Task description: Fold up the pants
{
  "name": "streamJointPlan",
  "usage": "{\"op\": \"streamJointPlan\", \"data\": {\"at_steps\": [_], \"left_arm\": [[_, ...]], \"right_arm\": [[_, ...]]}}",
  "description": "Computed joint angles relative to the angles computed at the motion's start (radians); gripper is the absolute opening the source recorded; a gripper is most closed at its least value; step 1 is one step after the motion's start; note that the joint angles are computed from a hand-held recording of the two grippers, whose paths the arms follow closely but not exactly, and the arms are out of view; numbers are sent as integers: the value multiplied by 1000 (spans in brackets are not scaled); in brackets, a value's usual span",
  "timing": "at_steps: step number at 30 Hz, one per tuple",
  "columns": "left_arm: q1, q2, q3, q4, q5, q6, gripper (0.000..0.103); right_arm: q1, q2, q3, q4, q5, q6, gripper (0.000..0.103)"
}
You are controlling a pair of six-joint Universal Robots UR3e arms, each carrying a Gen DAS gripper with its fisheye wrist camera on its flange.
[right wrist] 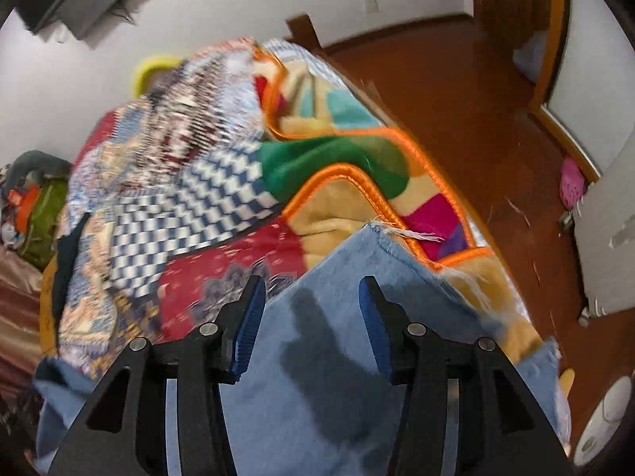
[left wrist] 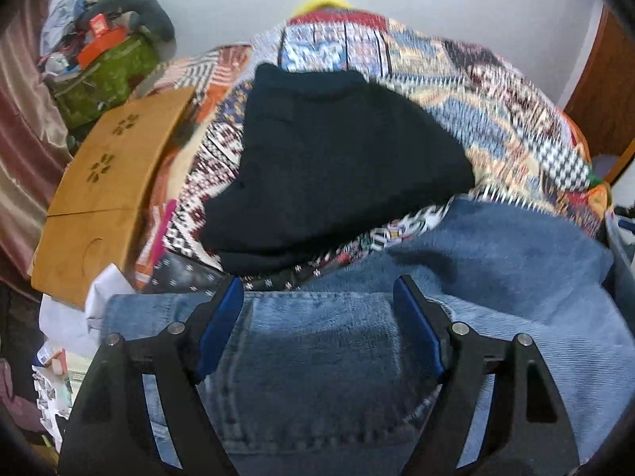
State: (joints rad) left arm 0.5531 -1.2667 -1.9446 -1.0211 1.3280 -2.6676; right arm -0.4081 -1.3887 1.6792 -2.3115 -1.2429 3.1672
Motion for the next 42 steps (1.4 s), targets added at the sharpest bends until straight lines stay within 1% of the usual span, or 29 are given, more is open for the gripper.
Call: {"op": "streamJointPlan", "data": {"at_steps": [3, 6, 8, 9, 10, 12, 14, 16, 18, 21, 23, 24, 25, 28, 31, 32, 34, 36, 37, 38, 40, 42], "left_arm": [[-11, -15, -36, 53, 13, -11, 82], [2, -30, -45, 63, -7, -28, 84], [2, -39, -46, 62, -9, -31, 84], [-3, -42, -48, 67, -5, -35, 84], [-8, -42, -50, 70, 1, -39, 84], [-17, -37, -48, 70, 15, -46, 84], [-21, -17, -36, 42, 26, -39, 84], [-15, 12, -28, 6, 24, -15, 84], [-5, 50, -21, -41, 17, 13, 84], [15, 119, -14, -129, -2, 57, 84], [29, 164, -3, -216, -24, 86, 84], [35, 179, 3, -256, -38, 101, 84], [37, 196, 10, -303, -49, 117, 84], [8, 263, 1, -378, -47, 142, 84], [-29, 315, -16, -413, -35, 137, 84], [-38, 324, -20, -420, -30, 131, 84], [-55, 345, -29, -435, -24, 123, 84], [-69, 372, -44, -453, -18, 119, 84], [-71, 385, -51, -457, -14, 120, 84], [-72, 400, -59, -463, -10, 121, 84], [-54, 426, -60, -493, -21, 131, 84], [-17, 445, -54, -543, -41, 155, 85]], "right_arm": [[36, 127, -85, 8, -59, 25, 45], [49, 182, -80, -56, -78, 14, 45], [67, 198, -72, -94, -117, 3, 36], [76, 202, -68, -109, -138, 1, 34], [85, 204, -63, -121, -160, -1, 28], [94, 192, -41, -144, -188, -11, 21], [80, 154, -7, -149, -173, -35, 9], [58, 87, 34, -139, -147, -49, 7], [17, -17, 101, -143, -100, -68, 7], [-71, -198, 179, -100, 7, -103, 7], [-160, -331, 192, -7, 101, -163, 7], [-175, -352, 177, 5, 125, -171, 7], [-224, -406, 171, 54, 169, -209, 7], [-390, -574, 153, 226, 339, -329, 7], [-590, -721, 128, 489, 512, -520, 7], [-665, -773, 120, 620, 558, -613, 7], [-731, -825, 152, 711, 574, -709, 7], [-788, -892, 228, 782, 556, -808, 6], [-788, -912, 278, 759, 527, -810, 6], [-805, -934, 323, 766, 497, -834, 6], [-876, -974, 377, 848, 461, -927, 6], [-970, -1022, 416, 974, 430, -1041, 6]]}}
